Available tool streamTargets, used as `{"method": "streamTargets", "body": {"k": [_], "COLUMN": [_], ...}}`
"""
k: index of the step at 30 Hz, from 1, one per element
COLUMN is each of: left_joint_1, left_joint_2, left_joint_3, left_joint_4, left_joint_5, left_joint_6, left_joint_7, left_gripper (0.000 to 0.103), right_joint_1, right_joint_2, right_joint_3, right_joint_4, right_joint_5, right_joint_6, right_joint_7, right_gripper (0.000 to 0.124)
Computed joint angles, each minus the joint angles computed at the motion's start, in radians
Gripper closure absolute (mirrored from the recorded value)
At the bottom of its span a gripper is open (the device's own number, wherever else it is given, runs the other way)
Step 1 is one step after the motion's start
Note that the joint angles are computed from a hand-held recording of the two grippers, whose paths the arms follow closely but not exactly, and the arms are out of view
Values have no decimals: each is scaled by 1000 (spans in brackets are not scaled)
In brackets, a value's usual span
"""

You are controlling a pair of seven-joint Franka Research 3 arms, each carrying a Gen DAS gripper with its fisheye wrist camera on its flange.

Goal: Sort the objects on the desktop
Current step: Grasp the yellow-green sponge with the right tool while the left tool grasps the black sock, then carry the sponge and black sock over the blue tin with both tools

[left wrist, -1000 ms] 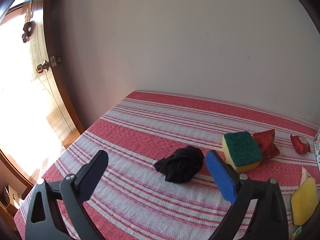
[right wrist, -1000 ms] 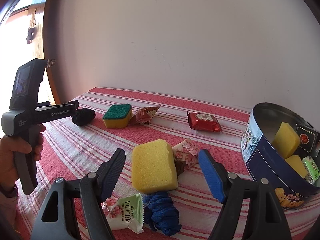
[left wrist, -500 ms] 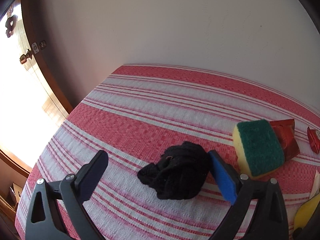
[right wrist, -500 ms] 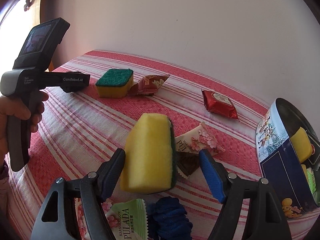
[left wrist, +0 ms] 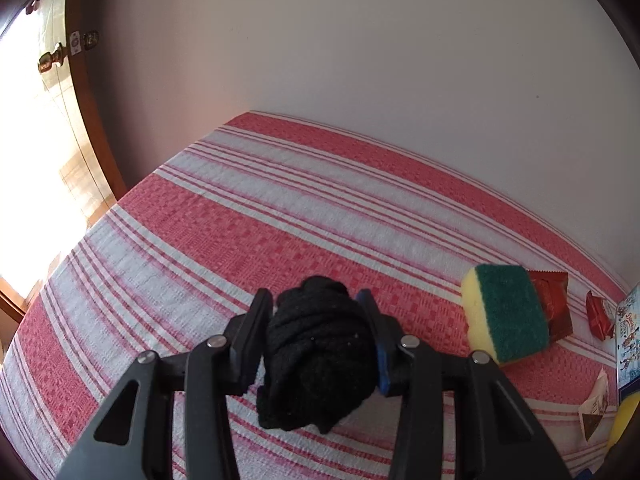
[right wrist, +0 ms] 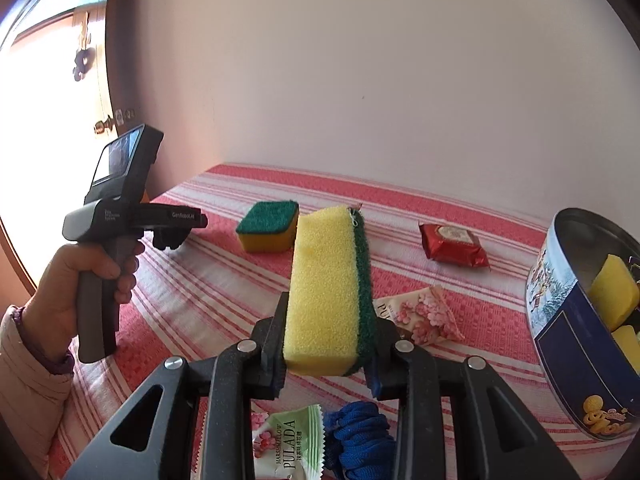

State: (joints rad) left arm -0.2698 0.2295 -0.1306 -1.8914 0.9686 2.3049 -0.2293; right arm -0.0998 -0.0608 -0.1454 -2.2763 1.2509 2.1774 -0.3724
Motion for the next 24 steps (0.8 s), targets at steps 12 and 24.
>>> {"method": "streamTargets", "body": {"k": [12, 24], "left_joint_1": [-137, -201], "left_joint_2": [-28, -1], "left_joint_3": [-70, -84], "left_joint_4": [-9, 23], "left_joint_5": [400, 433], "left_joint_6": [-358, -425], "left_joint_7": [-276, -272], "left_gripper": [60, 60], "right_joint_1": [-23, -71], "right_joint_2": [-34, -26], "right_joint_3": [-30, -53], "right_joint_4": [-51, -49], "right_joint_5": [296, 347], "right_joint_6": [2, -36], "right_joint_7": [-214, -272], "right_gripper": [91, 91]}}
